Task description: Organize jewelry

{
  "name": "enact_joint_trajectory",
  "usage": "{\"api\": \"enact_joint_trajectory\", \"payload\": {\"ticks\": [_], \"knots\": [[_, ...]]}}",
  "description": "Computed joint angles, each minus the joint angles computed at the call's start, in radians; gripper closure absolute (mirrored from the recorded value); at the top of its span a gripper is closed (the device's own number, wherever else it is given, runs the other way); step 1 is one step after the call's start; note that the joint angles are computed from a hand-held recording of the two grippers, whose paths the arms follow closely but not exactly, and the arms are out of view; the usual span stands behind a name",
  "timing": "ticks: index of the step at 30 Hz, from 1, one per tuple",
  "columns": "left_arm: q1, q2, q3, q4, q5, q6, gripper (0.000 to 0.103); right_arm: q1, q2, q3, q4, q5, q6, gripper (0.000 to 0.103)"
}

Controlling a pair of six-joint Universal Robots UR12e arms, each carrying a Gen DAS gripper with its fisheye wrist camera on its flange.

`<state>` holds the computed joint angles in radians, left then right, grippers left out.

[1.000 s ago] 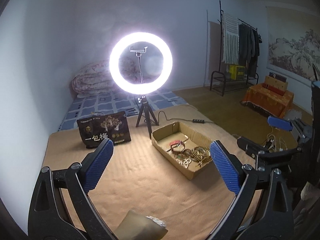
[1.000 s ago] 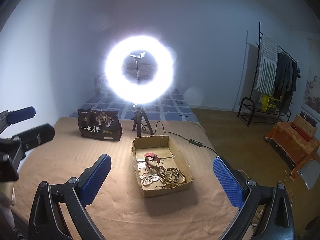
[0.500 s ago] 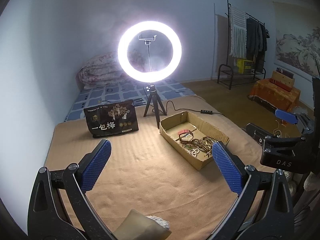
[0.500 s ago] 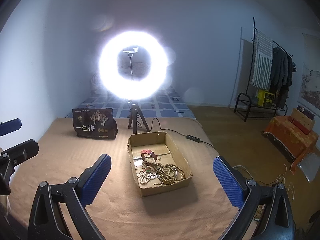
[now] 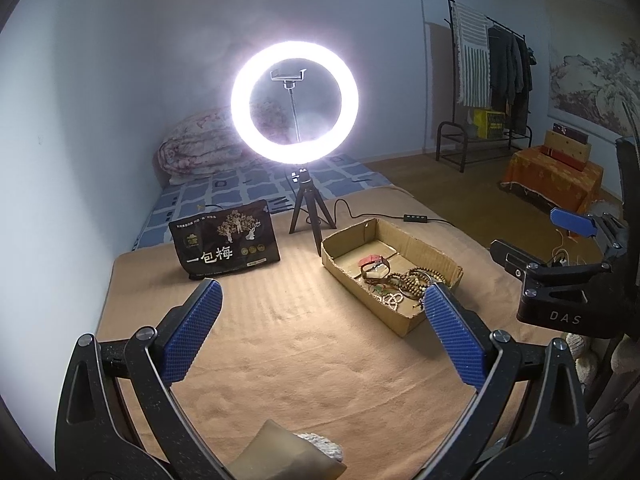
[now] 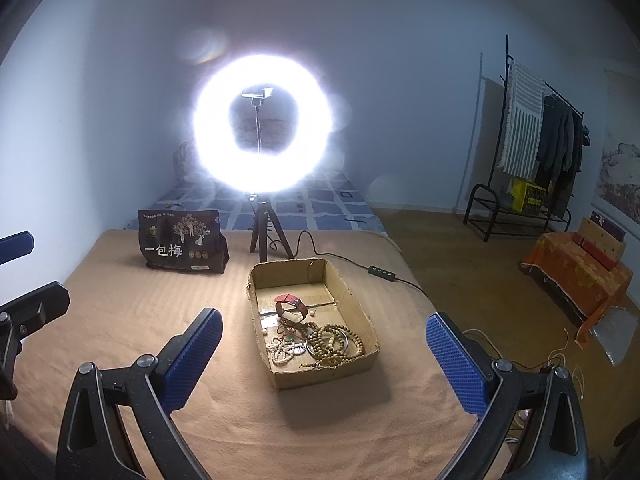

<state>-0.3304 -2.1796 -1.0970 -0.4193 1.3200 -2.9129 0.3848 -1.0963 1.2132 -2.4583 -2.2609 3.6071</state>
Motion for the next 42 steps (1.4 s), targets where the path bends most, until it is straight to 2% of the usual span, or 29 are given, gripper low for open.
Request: {"api": "enact_joint_trajectory", "payload": {"ticks": [42], "knots": [[0.001, 0.002, 0.0, -0.004, -0.006, 0.0, 0.0, 0.0, 0.001, -0.001, 0.003, 0.006, -0.022, 0.0]]}}
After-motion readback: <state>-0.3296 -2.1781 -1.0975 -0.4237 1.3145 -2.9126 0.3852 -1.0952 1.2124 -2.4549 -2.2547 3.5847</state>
